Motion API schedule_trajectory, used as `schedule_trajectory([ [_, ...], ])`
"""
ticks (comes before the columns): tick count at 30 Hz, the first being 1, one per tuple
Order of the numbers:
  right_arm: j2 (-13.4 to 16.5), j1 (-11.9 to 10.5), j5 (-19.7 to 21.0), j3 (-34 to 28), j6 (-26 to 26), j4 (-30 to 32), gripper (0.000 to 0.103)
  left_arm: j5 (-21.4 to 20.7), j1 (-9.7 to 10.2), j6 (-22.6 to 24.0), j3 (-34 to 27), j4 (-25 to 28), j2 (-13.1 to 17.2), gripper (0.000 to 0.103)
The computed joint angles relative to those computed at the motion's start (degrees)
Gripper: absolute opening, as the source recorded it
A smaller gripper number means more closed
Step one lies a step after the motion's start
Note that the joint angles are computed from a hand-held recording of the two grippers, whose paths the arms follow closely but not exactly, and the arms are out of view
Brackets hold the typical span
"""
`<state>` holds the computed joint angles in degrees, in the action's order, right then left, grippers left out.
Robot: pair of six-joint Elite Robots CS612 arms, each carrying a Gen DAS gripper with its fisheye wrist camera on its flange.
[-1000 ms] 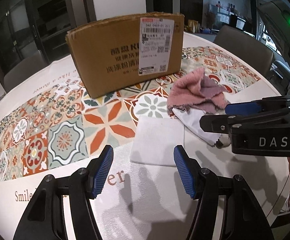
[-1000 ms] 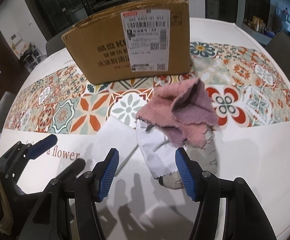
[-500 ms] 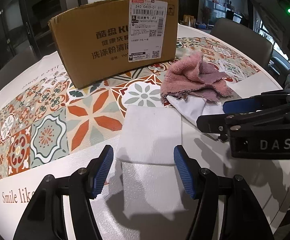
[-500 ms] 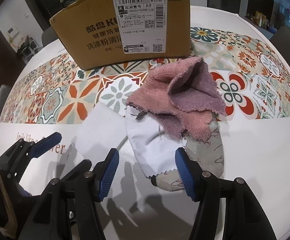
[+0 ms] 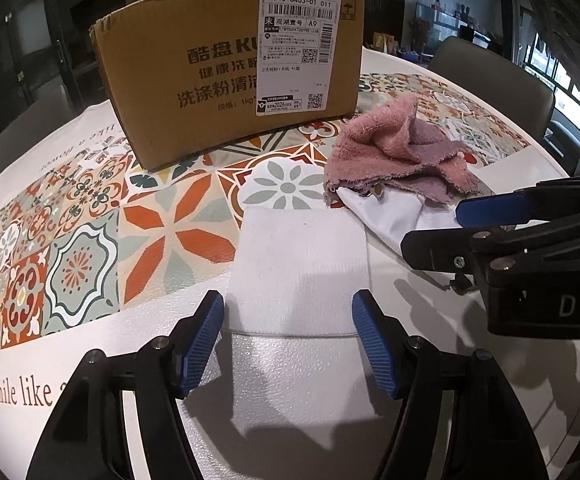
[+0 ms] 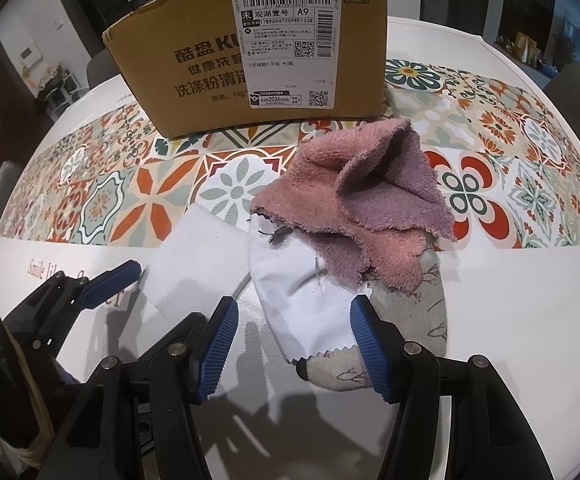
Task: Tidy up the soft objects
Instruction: 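Grasp the white square cloth with the left tool while the right tool grasps the white zigzag cloth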
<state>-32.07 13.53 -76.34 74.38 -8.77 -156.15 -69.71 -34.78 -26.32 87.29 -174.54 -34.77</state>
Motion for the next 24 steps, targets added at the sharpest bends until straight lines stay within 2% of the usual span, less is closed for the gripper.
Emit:
schedule_trajectory([
  [3, -0.06, -0.02, 0.23, 0.09, -0.24, -0.06, 0.060, -0.58, 0.03, -0.14, 0.24, -1.09, 0.07, 0.061],
  [8, -0.12, 0.00, 0.99, 0.17, -0.77, -0.19, 0.060, -2.38, -0.08, 1.01, 0.39, -2.61, 0.14, 0.040],
  [9, -0.11, 0.00, 1.04, 0.14, -0.76, -0.18, 0.060, -2.62, -0.11, 1.20, 0.39, -2.78, 0.15, 0.031],
  [10, -0.08, 0.00, 0.97, 0.09, -0.73, -0.20, 0.060, -2.51, -0.15, 1.18, 0.36, -2.61, 0.11, 0.018],
  [12, -0.06, -0.03, 0.84, 0.03, -0.62, -0.16, 0.060, -3.23, 0.04, 0.60, 0.28, -2.06, -0.04, 0.009],
  [17, -0.04, -0.05, 0.80, -0.07, -0.17, -0.10, 0.060, -4.23, 0.73, -2.80, 1.25, -1.93, -0.87, 0.007],
  [24, 0.27, 0.33, 1.55, -0.53, -1.48, 0.09, 0.057, -1.22, 0.59, -4.06, 3.13, -4.09, -2.24, 0.007],
])
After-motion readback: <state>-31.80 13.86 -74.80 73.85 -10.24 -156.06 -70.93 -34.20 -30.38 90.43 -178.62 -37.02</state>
